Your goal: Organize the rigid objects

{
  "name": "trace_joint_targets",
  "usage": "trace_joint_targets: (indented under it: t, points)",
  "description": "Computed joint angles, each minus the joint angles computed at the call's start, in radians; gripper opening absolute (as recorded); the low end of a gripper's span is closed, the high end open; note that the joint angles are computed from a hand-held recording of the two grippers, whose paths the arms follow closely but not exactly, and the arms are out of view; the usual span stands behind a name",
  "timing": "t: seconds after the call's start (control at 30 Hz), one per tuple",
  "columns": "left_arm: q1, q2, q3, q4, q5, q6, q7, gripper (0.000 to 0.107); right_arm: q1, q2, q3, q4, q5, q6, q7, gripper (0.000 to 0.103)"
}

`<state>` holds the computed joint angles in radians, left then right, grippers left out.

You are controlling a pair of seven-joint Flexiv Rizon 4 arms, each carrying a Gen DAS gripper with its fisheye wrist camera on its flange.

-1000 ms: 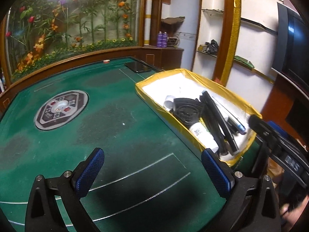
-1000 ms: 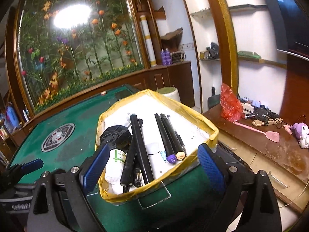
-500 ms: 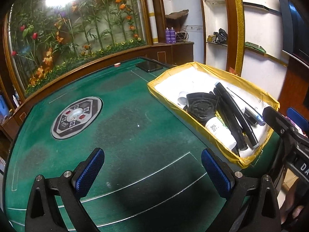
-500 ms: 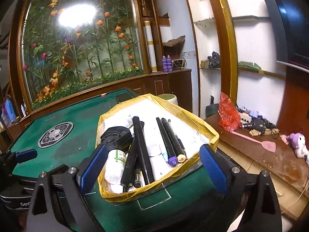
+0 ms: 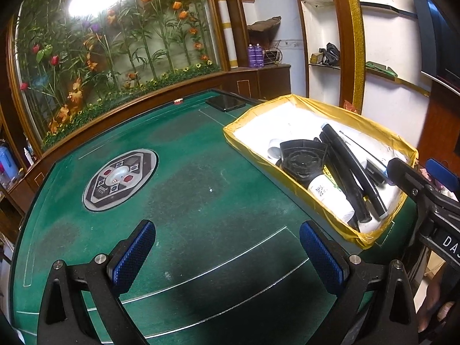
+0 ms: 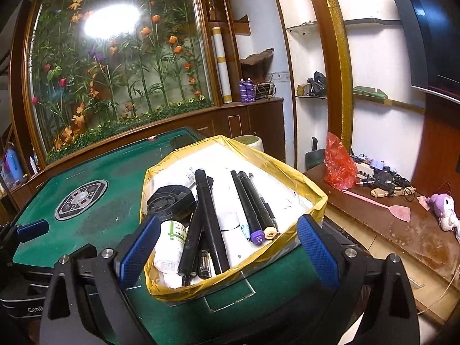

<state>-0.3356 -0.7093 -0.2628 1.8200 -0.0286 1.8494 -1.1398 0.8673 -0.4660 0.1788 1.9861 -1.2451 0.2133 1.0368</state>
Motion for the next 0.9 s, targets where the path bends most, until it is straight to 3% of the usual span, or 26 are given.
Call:
trace_joint_targets:
  t: [0.37,0.63,0.8,0.9]
  points:
    - [-0.089,0.004,0.101,-0.005,-0.034,0.025,0.007,0.102,-0.008,0.002,0.001,0.008,0.005,0.014,0.001,0.095]
    - [-0.115,0.003,0.130,-0.007,-0.053,0.035,0.015,0.102,-0.010,0.004,0.002,0.012,0.007,0.019,0.006,0.095]
    - [-0.176,0.004,0.203,-0.006,-0.102,0.057,0.013,0.102,-0.009,0.004,0.002,0.011,0.007,0.019,0.008,0.095]
    - [-0.165,0.006,0.193,-0.007,-0.113,0.043,0.016,0.102,-0.009,0.004,0.001,0.011,0.007,0.018,0.007,0.095]
